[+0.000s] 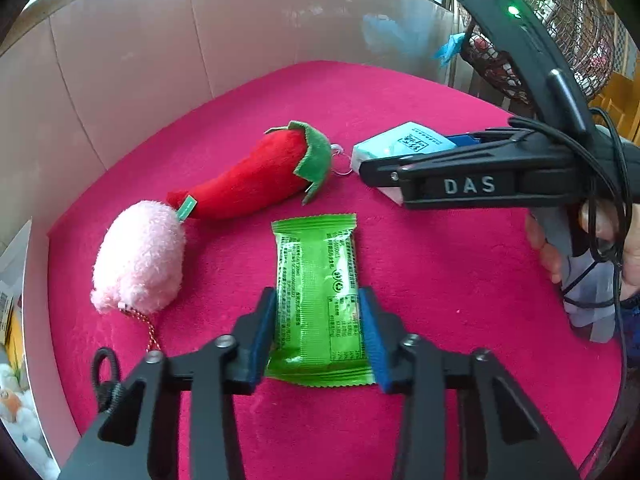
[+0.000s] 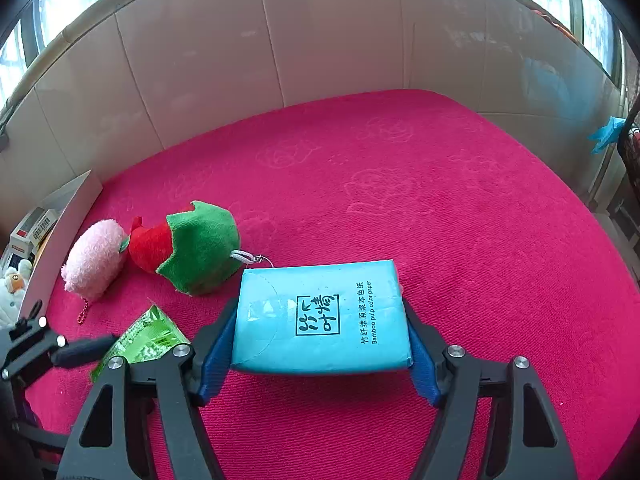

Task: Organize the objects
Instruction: 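Grasp the green snack bar with the left tool while the right tool grasps the teal tissue pack, then lift and carry the green snack bar and teal tissue pack over the tray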

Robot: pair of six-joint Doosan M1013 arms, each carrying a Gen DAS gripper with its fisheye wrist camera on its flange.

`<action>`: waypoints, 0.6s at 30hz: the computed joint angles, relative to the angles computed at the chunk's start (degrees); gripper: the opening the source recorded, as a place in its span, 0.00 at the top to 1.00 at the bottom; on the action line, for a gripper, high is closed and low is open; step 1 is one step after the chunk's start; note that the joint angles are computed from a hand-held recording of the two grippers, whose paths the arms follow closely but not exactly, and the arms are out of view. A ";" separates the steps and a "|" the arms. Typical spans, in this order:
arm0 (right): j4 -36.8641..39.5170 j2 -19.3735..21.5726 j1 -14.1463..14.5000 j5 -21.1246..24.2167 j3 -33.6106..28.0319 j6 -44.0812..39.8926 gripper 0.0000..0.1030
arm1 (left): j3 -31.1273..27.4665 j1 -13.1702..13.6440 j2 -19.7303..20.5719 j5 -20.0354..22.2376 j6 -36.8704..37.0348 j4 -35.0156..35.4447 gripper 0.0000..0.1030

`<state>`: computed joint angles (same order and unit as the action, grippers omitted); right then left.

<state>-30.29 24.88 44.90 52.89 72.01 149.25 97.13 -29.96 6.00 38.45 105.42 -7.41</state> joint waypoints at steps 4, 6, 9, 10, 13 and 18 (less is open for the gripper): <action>-0.41 -0.12 0.04 -0.59 0.21 1.25 0.26 | 0.93 -0.59 -0.60 -1.92 -5.07 2.94 0.65; -1.13 -0.09 0.19 -0.40 0.13 2.26 0.26 | 1.41 -0.99 -1.04 -2.78 -9.31 7.10 0.65; -3.49 -0.54 0.51 -0.94 0.80 5.13 0.26 | 1.83 -0.69 -1.77 -3.55 -14.71 9.74 0.65; -5.23 -0.79 0.81 -1.15 1.19 6.60 0.26 | 1.79 -0.52 -1.99 -3.29 -15.87 9.58 0.65; -14.22 -0.76 3.24 2.10 0.85 10.31 0.26 | 2.38 -1.01 -3.59 -3.93 -20.20 13.53 0.65; -19.54 -2.20 6.03 1.59 0.80 15.54 0.26 | 3.73 -1.15 -7.40 -5.62 -26.38 18.45 0.65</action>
